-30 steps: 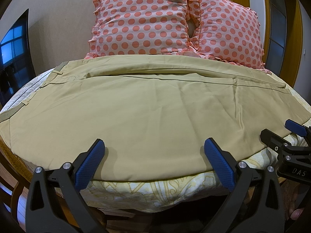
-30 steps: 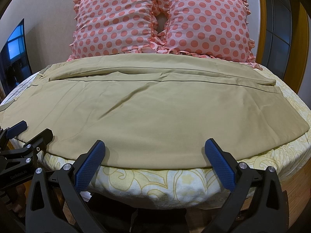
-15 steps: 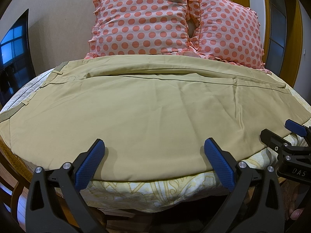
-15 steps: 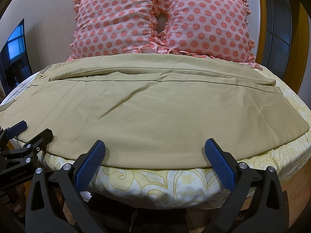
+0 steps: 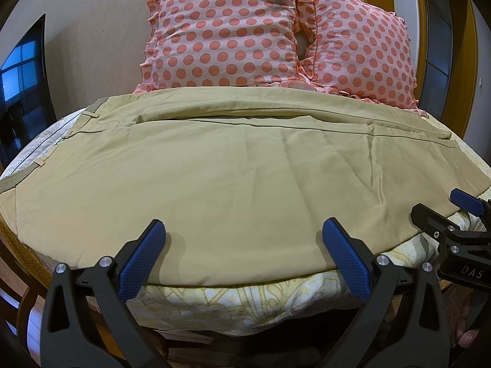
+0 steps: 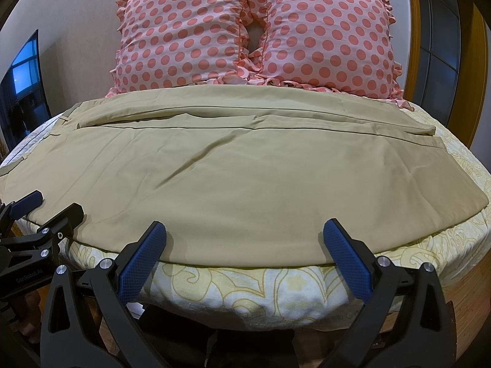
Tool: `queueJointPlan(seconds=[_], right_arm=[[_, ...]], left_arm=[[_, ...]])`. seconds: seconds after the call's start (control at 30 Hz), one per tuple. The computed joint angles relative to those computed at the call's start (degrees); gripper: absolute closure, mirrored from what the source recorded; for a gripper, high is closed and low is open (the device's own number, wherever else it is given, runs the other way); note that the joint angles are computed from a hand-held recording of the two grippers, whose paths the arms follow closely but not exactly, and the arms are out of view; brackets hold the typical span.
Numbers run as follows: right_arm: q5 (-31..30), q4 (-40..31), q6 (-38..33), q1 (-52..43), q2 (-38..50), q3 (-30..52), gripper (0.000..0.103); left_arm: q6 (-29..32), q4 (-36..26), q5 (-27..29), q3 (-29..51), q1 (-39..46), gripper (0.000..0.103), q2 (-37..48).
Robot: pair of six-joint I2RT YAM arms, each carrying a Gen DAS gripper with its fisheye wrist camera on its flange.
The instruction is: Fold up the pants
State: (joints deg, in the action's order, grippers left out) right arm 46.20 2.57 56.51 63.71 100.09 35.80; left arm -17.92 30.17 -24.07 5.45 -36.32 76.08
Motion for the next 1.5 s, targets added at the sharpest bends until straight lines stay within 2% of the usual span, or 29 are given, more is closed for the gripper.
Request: queueJointPlan(seconds=[1.37, 1.5], right_arm=[[0.7, 1.1, 0.3, 0.5, 0.8, -0.2, 0.001], [-1.3, 3.4, -2.5, -0.5, -1.2, -2.1, 0.001]], left_arm=[[0.0, 0.1, 0.0, 0.0, 0.0, 0.002, 0.1], [0.4, -0.5, 0.5, 0.1, 0.4, 0.002, -0.4]])
